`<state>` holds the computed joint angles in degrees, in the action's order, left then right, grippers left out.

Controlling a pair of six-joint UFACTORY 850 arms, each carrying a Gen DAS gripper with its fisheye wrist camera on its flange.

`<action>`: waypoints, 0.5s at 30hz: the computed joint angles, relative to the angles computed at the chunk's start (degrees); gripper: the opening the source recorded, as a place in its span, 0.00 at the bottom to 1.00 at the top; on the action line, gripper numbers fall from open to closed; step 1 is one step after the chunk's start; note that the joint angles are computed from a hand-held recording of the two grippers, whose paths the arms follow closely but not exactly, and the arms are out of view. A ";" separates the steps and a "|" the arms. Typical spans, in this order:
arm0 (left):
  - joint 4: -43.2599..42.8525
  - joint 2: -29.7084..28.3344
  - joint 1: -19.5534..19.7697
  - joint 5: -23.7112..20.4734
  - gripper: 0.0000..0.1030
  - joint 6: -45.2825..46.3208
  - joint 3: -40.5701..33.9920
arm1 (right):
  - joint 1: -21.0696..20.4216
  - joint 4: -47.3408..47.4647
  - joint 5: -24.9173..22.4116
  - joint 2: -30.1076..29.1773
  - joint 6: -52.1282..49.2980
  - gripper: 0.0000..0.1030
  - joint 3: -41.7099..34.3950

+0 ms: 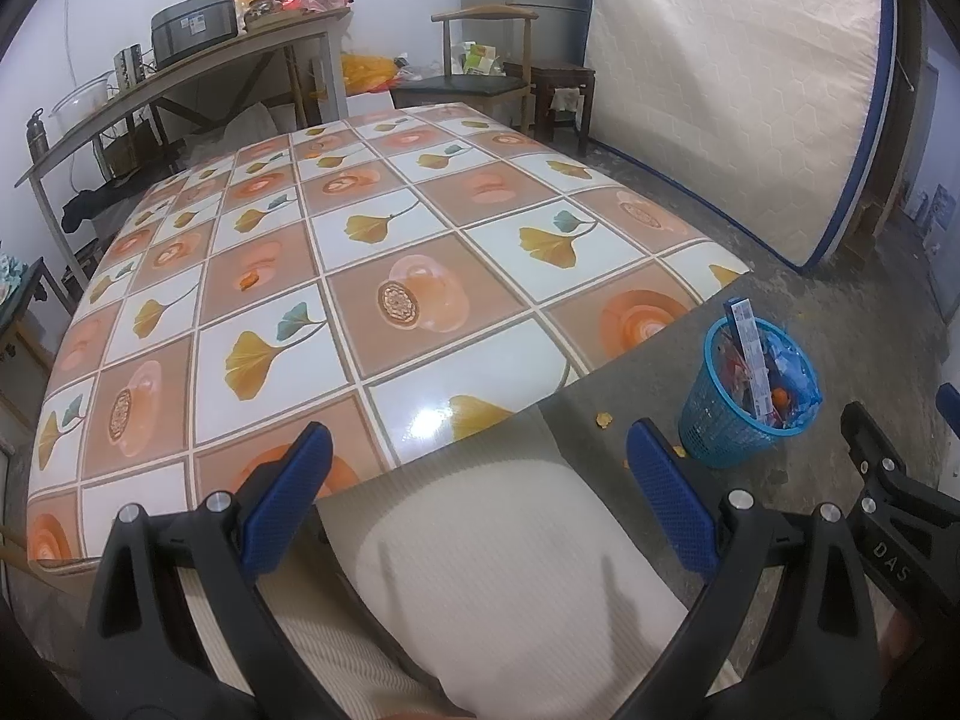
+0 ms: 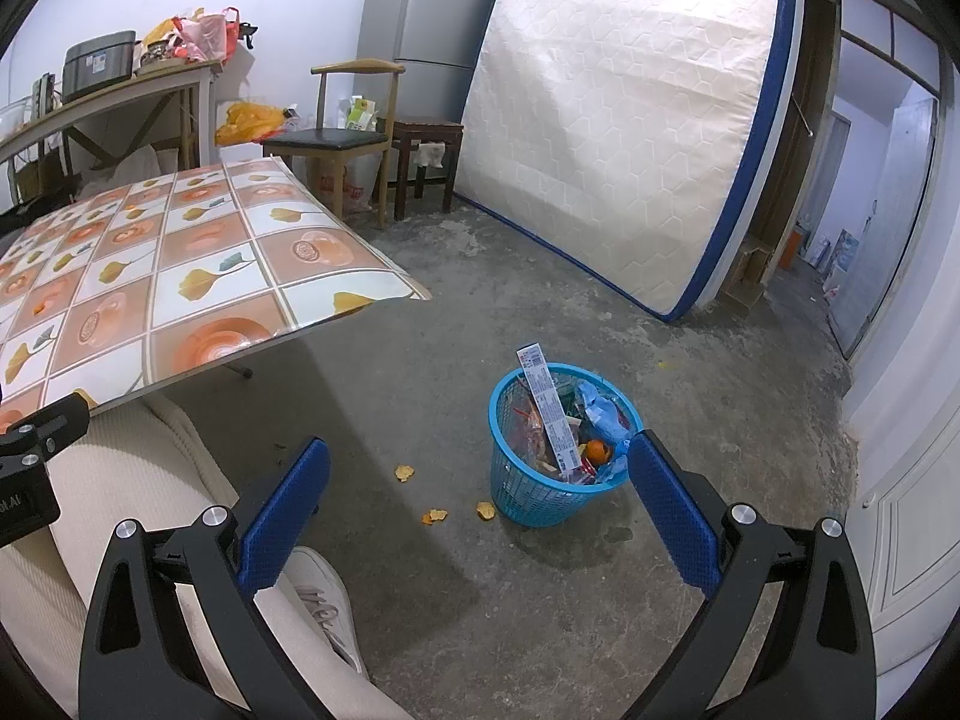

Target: Collect trash

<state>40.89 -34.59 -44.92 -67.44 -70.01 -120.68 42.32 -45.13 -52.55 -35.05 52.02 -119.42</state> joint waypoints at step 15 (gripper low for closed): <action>0.11 -0.34 -0.02 -0.92 0.92 -0.88 -0.62 | 0.09 -0.58 -0.97 -0.56 0.95 0.94 -0.99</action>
<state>41.00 -34.92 -44.94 -68.36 -70.89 -121.30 42.41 -45.71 -53.52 -35.61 52.97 -120.41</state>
